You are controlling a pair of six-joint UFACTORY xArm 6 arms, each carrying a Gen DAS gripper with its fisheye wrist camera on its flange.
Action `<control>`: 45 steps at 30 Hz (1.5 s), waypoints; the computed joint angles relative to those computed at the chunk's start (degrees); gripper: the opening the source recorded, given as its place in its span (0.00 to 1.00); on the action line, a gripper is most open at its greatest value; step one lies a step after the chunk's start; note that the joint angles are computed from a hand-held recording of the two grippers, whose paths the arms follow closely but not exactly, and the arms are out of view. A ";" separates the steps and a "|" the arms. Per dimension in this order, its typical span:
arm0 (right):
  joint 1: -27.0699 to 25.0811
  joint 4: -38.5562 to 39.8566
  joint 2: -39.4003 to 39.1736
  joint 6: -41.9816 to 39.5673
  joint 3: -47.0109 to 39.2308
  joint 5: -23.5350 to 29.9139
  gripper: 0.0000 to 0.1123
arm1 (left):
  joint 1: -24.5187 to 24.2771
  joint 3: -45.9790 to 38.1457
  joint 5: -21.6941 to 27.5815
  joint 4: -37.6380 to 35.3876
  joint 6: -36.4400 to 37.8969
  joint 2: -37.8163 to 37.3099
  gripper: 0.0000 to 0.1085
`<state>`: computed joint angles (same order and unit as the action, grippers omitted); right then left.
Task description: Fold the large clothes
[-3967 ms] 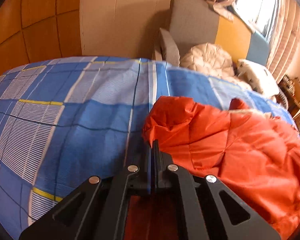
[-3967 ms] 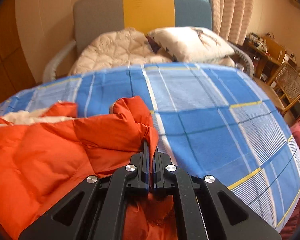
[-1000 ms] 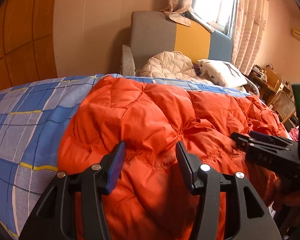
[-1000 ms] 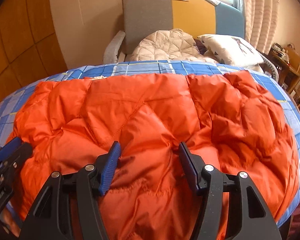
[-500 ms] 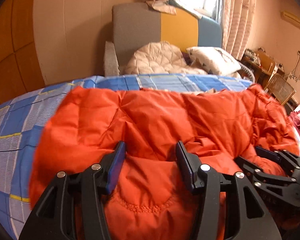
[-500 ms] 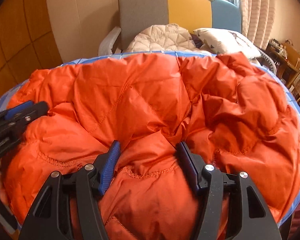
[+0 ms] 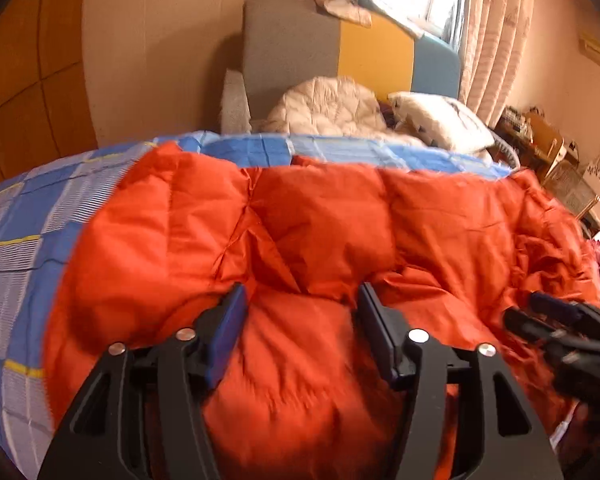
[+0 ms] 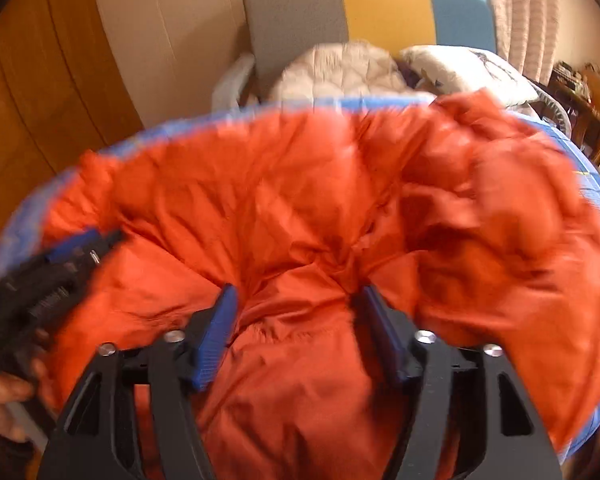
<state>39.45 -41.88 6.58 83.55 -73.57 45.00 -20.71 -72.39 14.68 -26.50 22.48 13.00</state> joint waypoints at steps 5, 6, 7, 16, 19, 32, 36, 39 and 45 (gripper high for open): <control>1.55 -4.66 -12.04 9.49 10.48 -0.58 0.68 | -1.78 6.46 -2.86 -5.02 3.12 -6.90 0.55; 1.98 -5.01 -15.03 11.98 13.27 -0.34 0.68 | -2.47 7.69 -3.18 -5.36 3.33 -8.21 0.55; 2.19 -5.07 -18.34 14.53 16.59 -1.08 0.68 | -3.03 8.31 -2.94 -6.26 4.13 -9.06 0.55; 2.55 -7.53 -40.00 40.79 42.45 -11.51 0.68 | -6.47 7.36 -0.90 -8.97 2.41 -7.50 0.54; -3.00 -12.44 -40.62 50.79 47.01 -20.99 0.68 | -6.58 6.20 -0.93 -6.15 -0.51 -5.74 0.54; -13.96 -32.60 -31.45 69.66 41.95 -33.10 0.30 | -7.65 6.83 -3.90 -2.81 -3.03 -2.90 0.54; -11.21 -25.30 -32.07 54.41 38.63 -28.94 0.18 | -8.00 7.43 -4.91 -3.44 -2.61 -2.52 0.54; -9.47 -24.58 -30.25 47.34 33.64 -27.37 0.15 | -8.20 7.80 -5.29 -7.85 1.18 -2.44 0.54; -7.63 -24.08 -22.63 36.26 23.05 -32.08 0.13 | -8.33 7.38 -4.98 -15.85 7.71 -2.22 0.53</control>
<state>31.82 -65.96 -16.05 119.81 -50.53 12.92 -29.04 -65.01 9.70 -42.35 30.19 10.78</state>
